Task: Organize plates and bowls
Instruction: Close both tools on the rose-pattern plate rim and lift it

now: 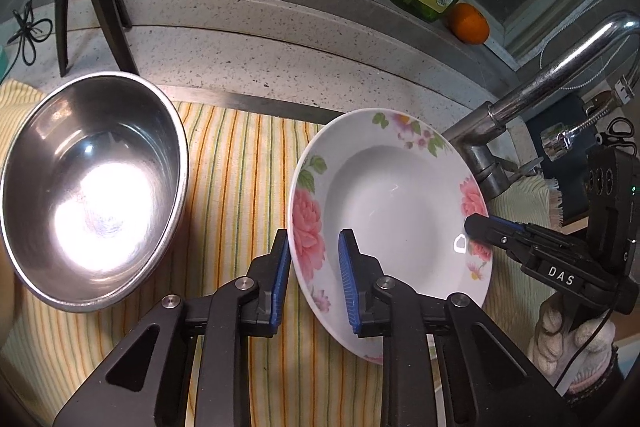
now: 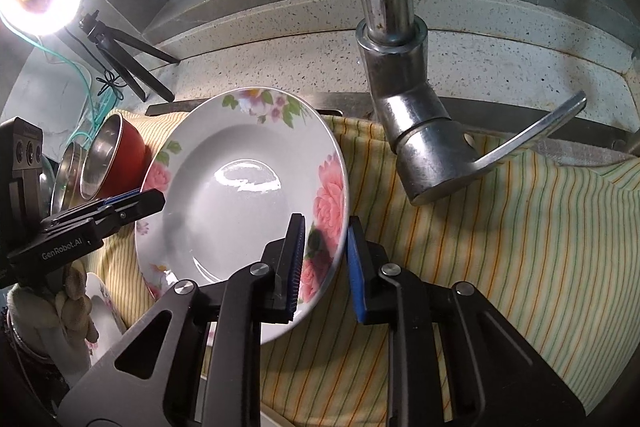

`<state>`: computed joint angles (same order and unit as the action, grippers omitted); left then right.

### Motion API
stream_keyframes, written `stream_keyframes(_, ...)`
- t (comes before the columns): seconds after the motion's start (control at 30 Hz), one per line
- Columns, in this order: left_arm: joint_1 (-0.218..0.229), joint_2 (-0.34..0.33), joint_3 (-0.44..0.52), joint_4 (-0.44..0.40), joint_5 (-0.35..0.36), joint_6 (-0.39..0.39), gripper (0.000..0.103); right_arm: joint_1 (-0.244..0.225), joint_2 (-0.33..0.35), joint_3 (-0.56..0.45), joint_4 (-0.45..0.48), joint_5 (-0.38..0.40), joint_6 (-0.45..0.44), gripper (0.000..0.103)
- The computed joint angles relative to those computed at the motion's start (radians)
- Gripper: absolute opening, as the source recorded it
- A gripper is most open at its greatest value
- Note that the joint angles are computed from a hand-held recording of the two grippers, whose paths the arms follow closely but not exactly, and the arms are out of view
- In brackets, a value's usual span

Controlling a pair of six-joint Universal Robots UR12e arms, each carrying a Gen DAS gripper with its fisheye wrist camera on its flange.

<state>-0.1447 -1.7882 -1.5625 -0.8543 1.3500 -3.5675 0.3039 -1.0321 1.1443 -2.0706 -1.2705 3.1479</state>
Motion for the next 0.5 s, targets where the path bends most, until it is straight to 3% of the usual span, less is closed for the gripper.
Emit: stream_keyframes(0.5, -0.008, 0.047, -0.038, 0.020, 0.030, -0.038, 0.022, 0.004, -0.046, 0.041, -0.010, 0.037, -0.012, 0.021)
